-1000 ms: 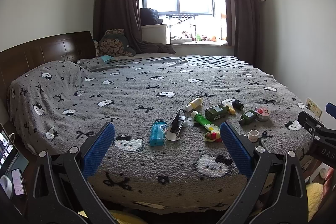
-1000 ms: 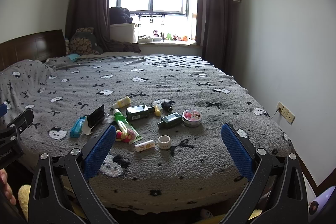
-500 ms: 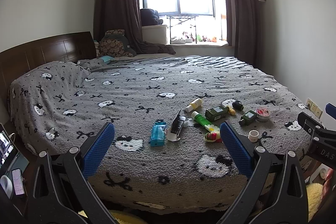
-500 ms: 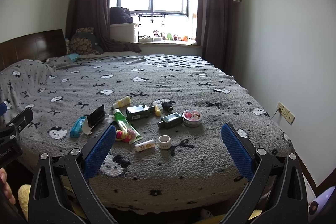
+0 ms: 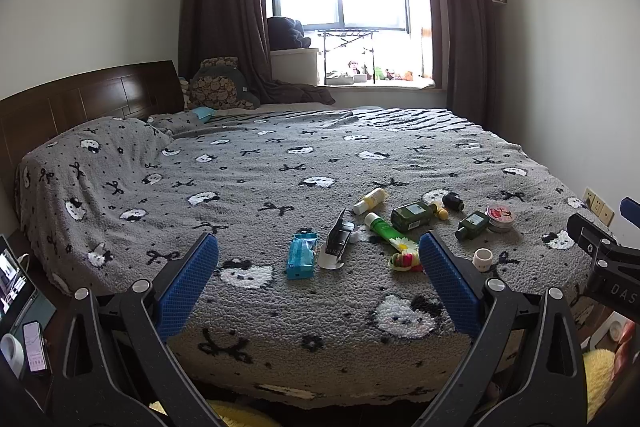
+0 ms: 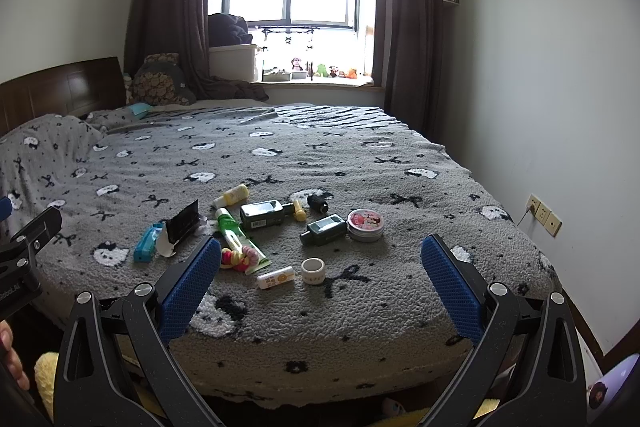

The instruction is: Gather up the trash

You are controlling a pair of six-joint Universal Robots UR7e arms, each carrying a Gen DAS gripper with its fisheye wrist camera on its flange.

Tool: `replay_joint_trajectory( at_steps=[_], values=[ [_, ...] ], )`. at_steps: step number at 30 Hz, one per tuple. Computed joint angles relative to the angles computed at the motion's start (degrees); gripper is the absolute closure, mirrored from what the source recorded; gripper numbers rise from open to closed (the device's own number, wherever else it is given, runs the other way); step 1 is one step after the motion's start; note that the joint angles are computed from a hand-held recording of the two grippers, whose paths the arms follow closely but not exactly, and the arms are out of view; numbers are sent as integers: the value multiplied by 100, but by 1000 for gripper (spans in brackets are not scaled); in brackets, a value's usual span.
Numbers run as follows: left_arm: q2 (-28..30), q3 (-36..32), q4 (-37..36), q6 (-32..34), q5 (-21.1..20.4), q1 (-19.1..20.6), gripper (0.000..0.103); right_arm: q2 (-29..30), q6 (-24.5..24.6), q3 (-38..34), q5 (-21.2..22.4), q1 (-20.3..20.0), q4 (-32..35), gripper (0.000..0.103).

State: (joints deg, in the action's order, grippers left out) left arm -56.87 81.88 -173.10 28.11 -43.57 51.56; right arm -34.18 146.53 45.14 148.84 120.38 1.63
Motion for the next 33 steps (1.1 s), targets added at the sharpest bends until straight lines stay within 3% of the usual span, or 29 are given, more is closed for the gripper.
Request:
replay_joint_trajectory(
  at_steps=[20, 28, 33],
  values=[
    [41, -48, 47, -20, 22, 34, 8, -3, -8, 34, 7, -30, -79, 3],
    [347, -327, 105, -5, -25, 310, 8, -57, 164, 183, -336, -301, -120, 3],
    [642, -623, 204, 188, -22, 557, 8, 40, 62, 106, -333, -509, -31, 3]
  ],
)
